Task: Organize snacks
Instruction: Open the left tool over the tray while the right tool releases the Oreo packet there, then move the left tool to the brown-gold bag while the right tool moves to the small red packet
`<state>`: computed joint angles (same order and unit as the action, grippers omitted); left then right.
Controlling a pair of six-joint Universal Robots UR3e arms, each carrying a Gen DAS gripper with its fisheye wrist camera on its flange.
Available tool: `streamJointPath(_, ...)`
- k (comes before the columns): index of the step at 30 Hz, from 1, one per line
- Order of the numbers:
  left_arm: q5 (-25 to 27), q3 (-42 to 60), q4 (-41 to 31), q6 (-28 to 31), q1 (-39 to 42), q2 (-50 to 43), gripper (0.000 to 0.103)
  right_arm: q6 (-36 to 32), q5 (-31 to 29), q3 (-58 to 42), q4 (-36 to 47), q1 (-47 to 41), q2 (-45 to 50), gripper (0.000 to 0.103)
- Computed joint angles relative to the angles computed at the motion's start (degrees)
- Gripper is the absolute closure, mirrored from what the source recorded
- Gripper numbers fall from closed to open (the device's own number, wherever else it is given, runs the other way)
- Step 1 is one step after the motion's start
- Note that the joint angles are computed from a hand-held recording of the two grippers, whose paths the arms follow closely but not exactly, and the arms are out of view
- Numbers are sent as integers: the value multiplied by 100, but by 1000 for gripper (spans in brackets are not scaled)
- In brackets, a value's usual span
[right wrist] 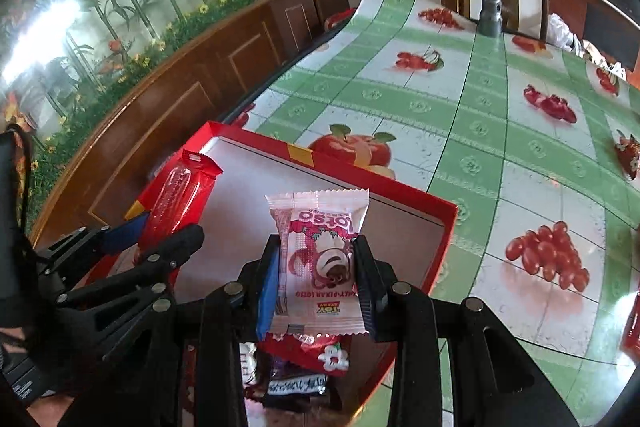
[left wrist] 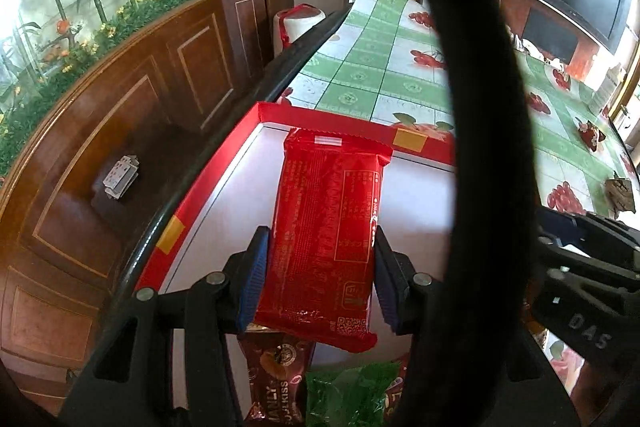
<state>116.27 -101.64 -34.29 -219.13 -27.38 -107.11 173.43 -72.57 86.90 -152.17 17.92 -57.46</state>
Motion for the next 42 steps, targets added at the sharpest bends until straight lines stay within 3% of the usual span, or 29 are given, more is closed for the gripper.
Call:
streamJointPath(5, 0, 9, -72, -70, -10, 54, 47, -16, -36, 171, -105, -58, -75, 64)
streamJointPath(7, 63, 41, -122, -109, -53, 101, 33, -23, 75, 315, -135, -147, -202, 64)
streamJointPath(11, 120, 54, -179, -262, -249, 310, 25, -66, 322, 857, -269, -387, -677, 64)
streamJointPath(12, 95, 59, -178, -310, -287, 358, 17, -101, 446, 1110, -310, -511, -905, 63)
streamJointPath(15, -61, -17, 83, -445, -430, 498, 8, -248, 918, 2151, -585, -1098, -1835, 49)
streamJointPath(18, -405, -12, 473, -513, -547, 505, 4, -416, 1325, 3096, -641, -1905, -2855, 40)
streamJointPath(22, -1566, -159, 1733, -539, -476, 318, 2, -800, 1756, 3954, -104, -3193, -4211, 33)
streamJointPath(25, -2433, 248, 2375, -705, -494, -208, 1, -1406, 2178, 4388, 739, -4310, -5263, 32)
streamJointPath(29, -2552, 2088, 1547, -592, -959, -1226, 1, -2420, 2773, 4571, 2379, -5821, -6482, 32)
streamJointPath(31, -2704, 2630, 1598, -583, -1109, -1579, 1, -2905, 3010, 4562, 3150, -6463, -6931, 32)
streamJointPath(35, -2549, 4083, 1413, -813, -1565, -2427, 1, -4394, 3511, 4195, 5445, -7913, -7741, 30)
streamJointPath(39, -2112, 5306, 1666, -106, -2057, -3182, 1, -5721, 3783, 3702, 7353, -8970, -8064, 29)
streamJointPath(42, -2145, 6091, 1363, 345, -2180, -3584, 1, -6196, 3860, 3518, 7988, -9362, -8055, 29)
